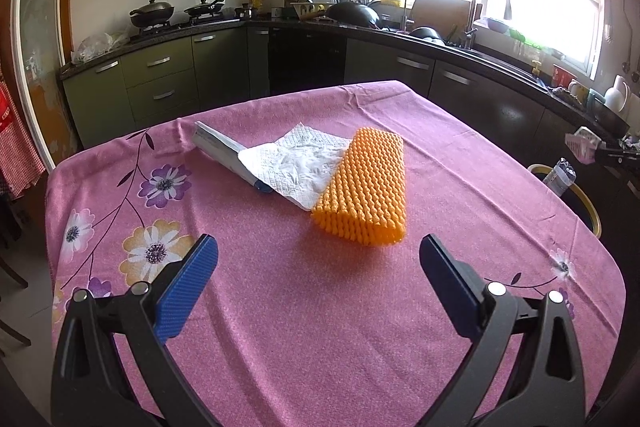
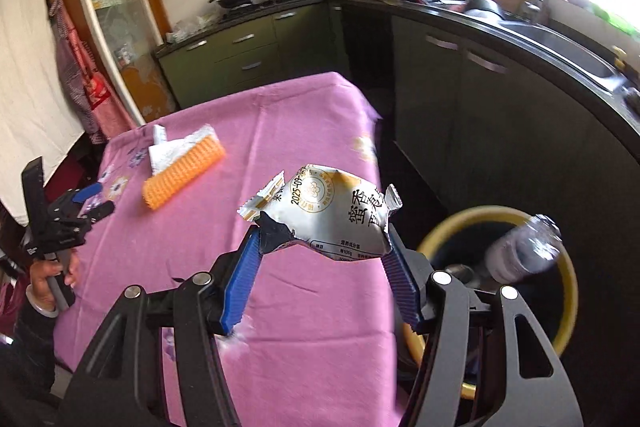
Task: Collect trash
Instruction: 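Carry the foil wrapper with the right gripper over the bin and release, then reach the left gripper to the orange foam net and grasp it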
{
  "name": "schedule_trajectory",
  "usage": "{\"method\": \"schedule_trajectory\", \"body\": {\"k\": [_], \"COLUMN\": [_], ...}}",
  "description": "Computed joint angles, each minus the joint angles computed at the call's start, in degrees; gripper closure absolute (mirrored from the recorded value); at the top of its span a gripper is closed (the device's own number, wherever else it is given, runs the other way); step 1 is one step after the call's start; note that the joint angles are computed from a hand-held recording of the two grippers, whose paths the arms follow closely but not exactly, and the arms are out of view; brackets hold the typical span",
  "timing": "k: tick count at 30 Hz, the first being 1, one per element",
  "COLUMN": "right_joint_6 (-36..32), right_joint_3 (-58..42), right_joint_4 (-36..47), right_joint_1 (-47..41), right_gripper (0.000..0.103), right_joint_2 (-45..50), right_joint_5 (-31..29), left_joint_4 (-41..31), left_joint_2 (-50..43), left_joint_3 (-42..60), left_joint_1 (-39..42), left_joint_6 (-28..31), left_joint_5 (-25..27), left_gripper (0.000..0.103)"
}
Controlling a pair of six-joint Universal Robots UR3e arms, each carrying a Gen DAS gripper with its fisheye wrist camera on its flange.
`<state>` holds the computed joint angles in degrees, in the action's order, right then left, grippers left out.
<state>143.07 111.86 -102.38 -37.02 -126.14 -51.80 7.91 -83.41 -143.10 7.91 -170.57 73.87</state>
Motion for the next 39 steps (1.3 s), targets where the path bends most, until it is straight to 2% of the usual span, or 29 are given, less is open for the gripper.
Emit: {"method": "schedule_trajectory", "body": {"k": [2,5,8,11,14,17,21,26,28,30,32,34,39], "right_joint_6": [-6.33,-12.99,-13.21,-9.59,-3.66,-1.95,-4.78,-9.16,-13.77,-14.72,-14.3,-12.06,-12.62], "right_joint_3": [1.25,3.95,7.99,10.98,13.41,14.29,14.8,11.87,10.19,9.15,8.96,9.27,8.9], "right_joint_4": [6.76,10.77,5.16,-4.45,-15.82,-18.19,-13.38,3.26,13.15,16.98,17.51,15.69,19.19], "right_joint_1": [-9.7,-20.62,-24.79,-23.76,-19.59,-21.11,-24.62,-28.85,-31.47,-30.34,-27.65,-23.46,-20.35], "right_gripper": [0.043,0.043,0.043,0.043,0.033,0.033,0.032,0.031,0.028,0.028,0.028,0.028,0.025], "right_joint_2": [-3.74,-5.47,-2.73,2.76,9.33,12.0,7.74,-2.15,-6.89,-9.11,-10.39,-10.33,-11.27], "right_joint_5": [-0.16,-1.66,-5.01,-8.55,-13.01,-12.48,-9.2,-1.65,1.7,3.12,3.24,3.08,4.41], "left_joint_4": [-0.18,0.06,0.32,0.34,0.24,0.59,0.37,-0.28,-3.33,-9.31,-13.97,-16.39,-22.56], "left_joint_2": [0.78,1.9,2.76,2.48,2.2,1.91,1.13,-0.32,-0.38,-0.81,-2.96,-6.53,-16.32], "left_joint_3": [-0.4,-1.12,-1.57,-1.26,-1.05,-1.01,-0.65,0.71,2.44,5.78,10.26,15.89,31.01], "left_joint_1": [0.84,1.88,2.35,1.85,1.46,0.88,0.27,-1.5,-1.51,-0.81,-1.6,-3.63,-7.59], "left_joint_6": [-0.1,-0.13,-0.01,0.0,0.21,0.43,0.65,0.78,0.31,0.36,0.89,1.06,2.76], "left_joint_5": [-1.17,-2.53,-3.13,-2.64,-2.35,-1.76,-1.44,-0.14,-1.36,-4.51,-5.14,-3.65,-2.5], "left_gripper": [0.007,0.007,0.007,0.007,0.007,0.007,0.007,0.007,0.007,0.007,0.007,0.007,0.007]}}
